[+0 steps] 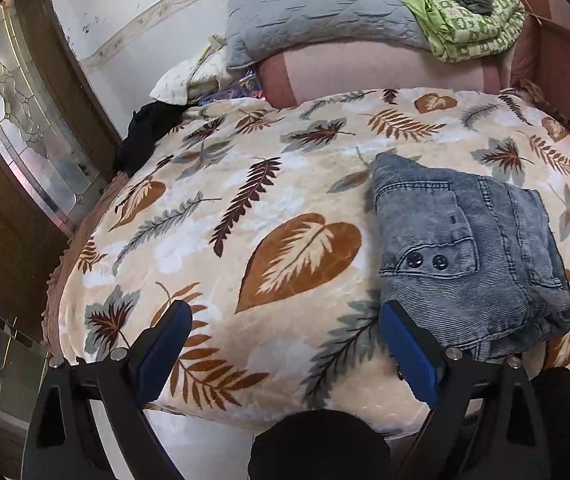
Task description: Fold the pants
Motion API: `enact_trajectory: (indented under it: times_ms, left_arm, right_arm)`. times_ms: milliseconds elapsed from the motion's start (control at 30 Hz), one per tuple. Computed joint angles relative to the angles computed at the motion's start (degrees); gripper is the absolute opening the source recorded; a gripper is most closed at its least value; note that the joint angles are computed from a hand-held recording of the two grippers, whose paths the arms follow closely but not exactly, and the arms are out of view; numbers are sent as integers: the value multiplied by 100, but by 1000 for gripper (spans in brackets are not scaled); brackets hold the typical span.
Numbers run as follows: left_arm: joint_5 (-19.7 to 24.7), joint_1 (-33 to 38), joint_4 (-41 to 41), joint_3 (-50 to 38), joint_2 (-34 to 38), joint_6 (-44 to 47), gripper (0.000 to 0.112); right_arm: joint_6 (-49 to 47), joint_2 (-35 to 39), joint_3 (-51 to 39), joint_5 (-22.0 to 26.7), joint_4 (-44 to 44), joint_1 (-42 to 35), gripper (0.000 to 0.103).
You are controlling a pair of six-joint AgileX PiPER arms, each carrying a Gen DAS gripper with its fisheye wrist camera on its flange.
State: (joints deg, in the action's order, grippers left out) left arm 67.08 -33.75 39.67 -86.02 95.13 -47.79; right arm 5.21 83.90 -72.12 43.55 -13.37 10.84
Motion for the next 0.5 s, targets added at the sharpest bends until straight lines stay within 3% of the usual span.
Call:
enact_trajectory:
  times_ms: [500]
  left_arm:
    - [-171,418,-234,-72,202,169,95]
  right_arm:
    - [327,352,-145,58,-585,141,69]
